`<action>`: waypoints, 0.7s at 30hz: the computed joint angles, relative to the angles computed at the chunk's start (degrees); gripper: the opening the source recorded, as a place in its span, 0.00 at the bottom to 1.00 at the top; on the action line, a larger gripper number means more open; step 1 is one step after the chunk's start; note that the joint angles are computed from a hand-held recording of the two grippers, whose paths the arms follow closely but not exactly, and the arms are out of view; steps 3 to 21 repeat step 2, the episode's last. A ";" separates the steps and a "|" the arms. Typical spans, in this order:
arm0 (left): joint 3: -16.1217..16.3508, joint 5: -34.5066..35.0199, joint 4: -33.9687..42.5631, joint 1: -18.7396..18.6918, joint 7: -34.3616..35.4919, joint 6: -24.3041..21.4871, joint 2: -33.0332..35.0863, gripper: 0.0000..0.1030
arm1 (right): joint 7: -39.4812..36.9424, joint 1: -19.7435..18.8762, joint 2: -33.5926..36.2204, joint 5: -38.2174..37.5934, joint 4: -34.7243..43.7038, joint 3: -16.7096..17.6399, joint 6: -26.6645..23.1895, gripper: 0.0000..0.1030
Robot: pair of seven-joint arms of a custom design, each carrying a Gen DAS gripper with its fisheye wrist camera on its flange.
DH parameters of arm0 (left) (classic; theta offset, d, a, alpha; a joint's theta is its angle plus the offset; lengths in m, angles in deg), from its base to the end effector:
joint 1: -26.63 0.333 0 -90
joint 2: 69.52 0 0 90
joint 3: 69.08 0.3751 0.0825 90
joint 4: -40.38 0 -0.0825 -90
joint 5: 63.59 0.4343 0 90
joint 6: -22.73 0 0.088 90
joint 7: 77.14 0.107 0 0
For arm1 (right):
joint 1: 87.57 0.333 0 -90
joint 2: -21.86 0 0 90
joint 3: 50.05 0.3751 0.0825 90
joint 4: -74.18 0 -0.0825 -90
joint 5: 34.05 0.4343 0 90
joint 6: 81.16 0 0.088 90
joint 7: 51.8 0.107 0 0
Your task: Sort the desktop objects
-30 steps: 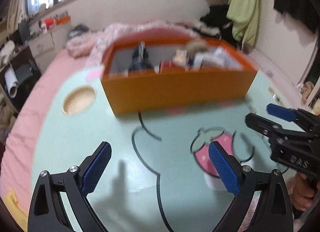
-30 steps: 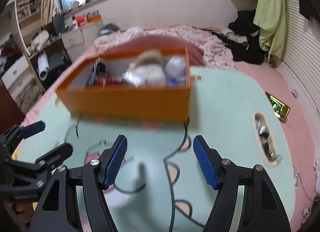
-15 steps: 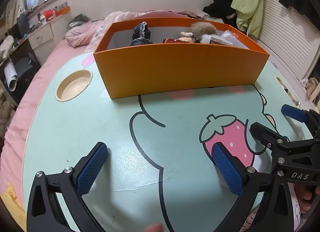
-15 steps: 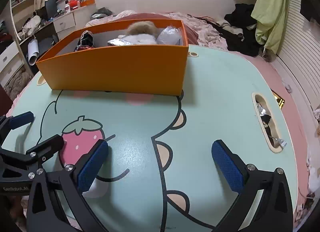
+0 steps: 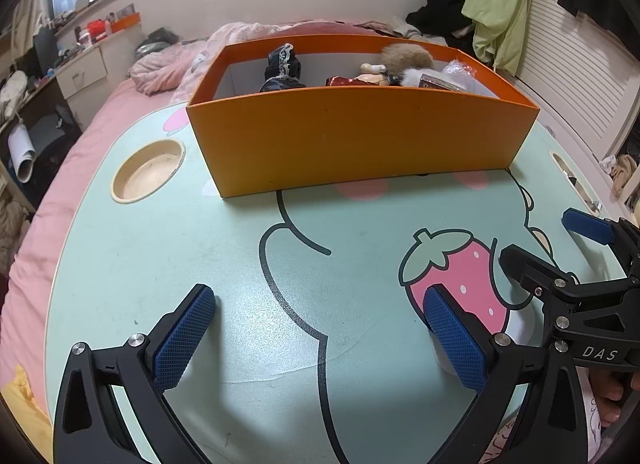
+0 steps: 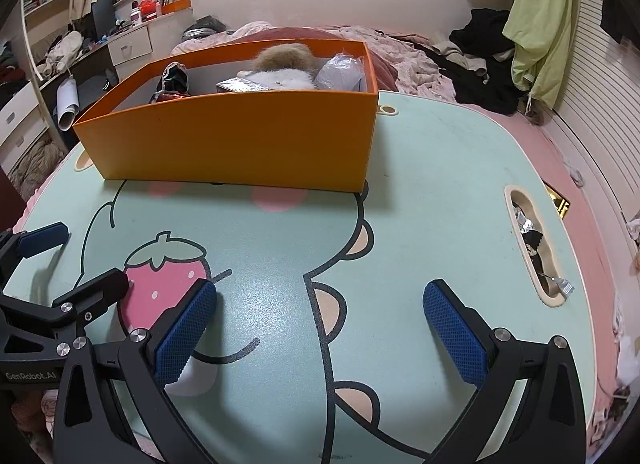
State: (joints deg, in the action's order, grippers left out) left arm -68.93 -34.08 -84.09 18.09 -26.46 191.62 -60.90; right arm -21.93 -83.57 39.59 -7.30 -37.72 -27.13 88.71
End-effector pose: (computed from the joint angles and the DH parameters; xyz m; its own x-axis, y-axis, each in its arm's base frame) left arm 0.6279 -0.1254 0.4135 0.0534 -0.9980 0.0331 -0.7910 -0.0625 -0.6086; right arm 0.6566 0.2718 0.4333 0.7846 -0.5769 0.2271 -0.3139 -0.6855 -0.6570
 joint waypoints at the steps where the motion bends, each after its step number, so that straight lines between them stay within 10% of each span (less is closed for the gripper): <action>1: -0.01 -0.01 0.13 -0.04 0.01 -0.12 0.08 1.00 | 0.06 0.02 -0.02 -0.05 -0.02 -0.01 0.01 1.00; 21: -0.03 -0.07 0.13 -0.02 0.10 -0.15 0.07 1.00 | 0.10 0.03 -0.03 -0.09 -0.02 -0.01 0.02 1.00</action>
